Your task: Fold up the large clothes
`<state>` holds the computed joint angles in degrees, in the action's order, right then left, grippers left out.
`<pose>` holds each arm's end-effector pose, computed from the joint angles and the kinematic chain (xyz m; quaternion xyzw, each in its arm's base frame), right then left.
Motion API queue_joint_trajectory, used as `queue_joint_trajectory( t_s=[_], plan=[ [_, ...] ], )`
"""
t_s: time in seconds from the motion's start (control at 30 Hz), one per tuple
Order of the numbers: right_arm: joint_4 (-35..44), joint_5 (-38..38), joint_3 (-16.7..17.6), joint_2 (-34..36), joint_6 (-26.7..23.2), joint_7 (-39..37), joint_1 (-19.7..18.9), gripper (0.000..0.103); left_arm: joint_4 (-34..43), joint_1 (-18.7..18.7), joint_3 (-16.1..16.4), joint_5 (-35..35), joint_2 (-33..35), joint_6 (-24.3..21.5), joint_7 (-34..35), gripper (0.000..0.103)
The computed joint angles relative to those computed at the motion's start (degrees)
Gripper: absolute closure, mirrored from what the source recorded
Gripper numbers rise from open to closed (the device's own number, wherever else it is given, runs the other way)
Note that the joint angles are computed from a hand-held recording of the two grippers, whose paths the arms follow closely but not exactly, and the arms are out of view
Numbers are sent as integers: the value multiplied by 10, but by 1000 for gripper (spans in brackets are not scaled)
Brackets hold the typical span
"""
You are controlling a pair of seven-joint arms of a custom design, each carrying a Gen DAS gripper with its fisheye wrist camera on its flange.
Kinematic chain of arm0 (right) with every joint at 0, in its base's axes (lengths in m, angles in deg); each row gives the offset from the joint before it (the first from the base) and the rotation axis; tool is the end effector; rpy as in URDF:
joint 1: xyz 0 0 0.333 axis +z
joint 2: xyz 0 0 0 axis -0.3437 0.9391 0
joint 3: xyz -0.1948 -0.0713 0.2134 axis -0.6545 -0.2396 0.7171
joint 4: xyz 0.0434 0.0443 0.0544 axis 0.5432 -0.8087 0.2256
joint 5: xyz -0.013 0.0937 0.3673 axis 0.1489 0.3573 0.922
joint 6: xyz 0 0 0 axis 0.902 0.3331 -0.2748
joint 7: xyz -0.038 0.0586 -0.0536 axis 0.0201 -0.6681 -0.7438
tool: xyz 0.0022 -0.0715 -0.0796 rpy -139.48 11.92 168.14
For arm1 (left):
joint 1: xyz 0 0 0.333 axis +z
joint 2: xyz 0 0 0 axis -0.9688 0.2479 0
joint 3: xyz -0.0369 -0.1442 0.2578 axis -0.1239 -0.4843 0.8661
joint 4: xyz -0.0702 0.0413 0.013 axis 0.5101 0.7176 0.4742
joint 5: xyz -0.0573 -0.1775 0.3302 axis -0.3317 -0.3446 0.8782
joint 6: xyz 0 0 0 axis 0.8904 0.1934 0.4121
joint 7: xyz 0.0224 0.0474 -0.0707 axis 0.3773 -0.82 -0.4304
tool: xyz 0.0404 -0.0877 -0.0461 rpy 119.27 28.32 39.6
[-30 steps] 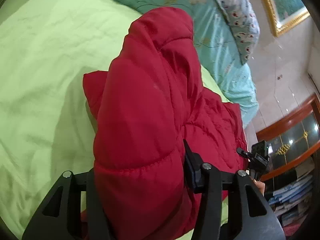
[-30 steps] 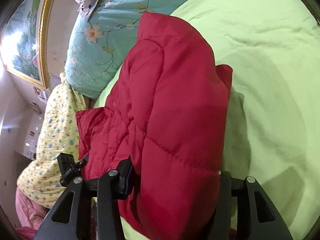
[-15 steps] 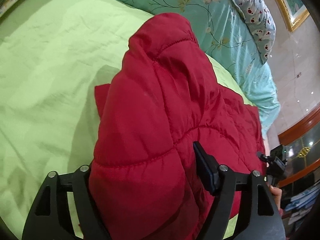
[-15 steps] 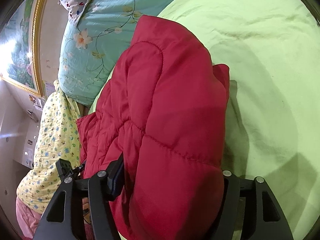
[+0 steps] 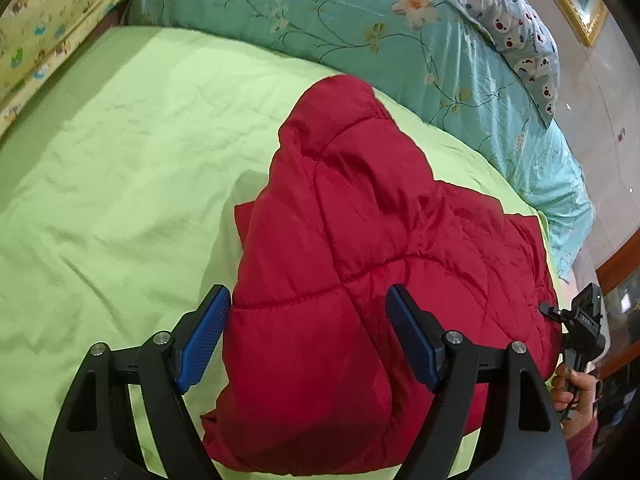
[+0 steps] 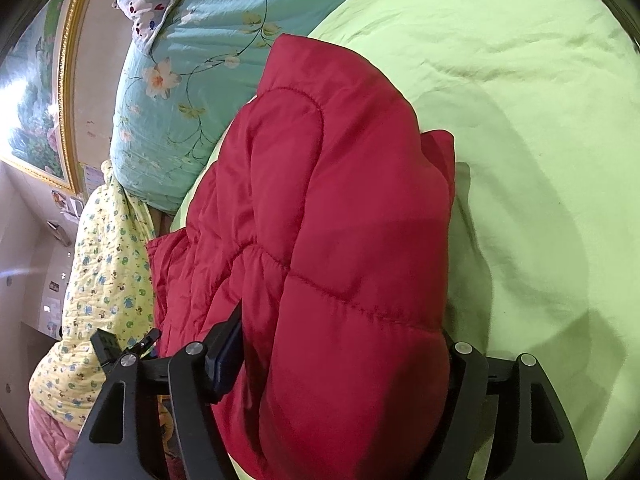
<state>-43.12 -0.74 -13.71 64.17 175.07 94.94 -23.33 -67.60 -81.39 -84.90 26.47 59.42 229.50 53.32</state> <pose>0.6459 -0.0103 0.3696 -0.4914 0.7311 0.0213 0.4728 0.7007 -0.1967 0.4763 -0.6498 0.6636 -0.3607 0.0857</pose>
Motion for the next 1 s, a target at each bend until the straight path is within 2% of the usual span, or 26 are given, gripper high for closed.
queue_joint_trajectory(
  t_s=[0.3,0.5,0.7,0.8,1.0],
  plan=[
    [-2,-28,0,-4,21,17,7,28,-21,-5,6,9,-19,19,-14,23],
    [-9,-44,2,-10,48,28,13,28,-45,-7,-2,14,-41,40,8,23],
    [-51,-87,5,-46,158,54,42,28,-58,-10,-17,2,-54,46,40,23],
    [-82,-128,7,-69,235,80,62,28,-61,-13,-23,-9,-57,46,55,23],
    [-114,-126,53,-100,324,53,51,27,-71,-24,-26,-11,-63,44,80,23]
  ],
)
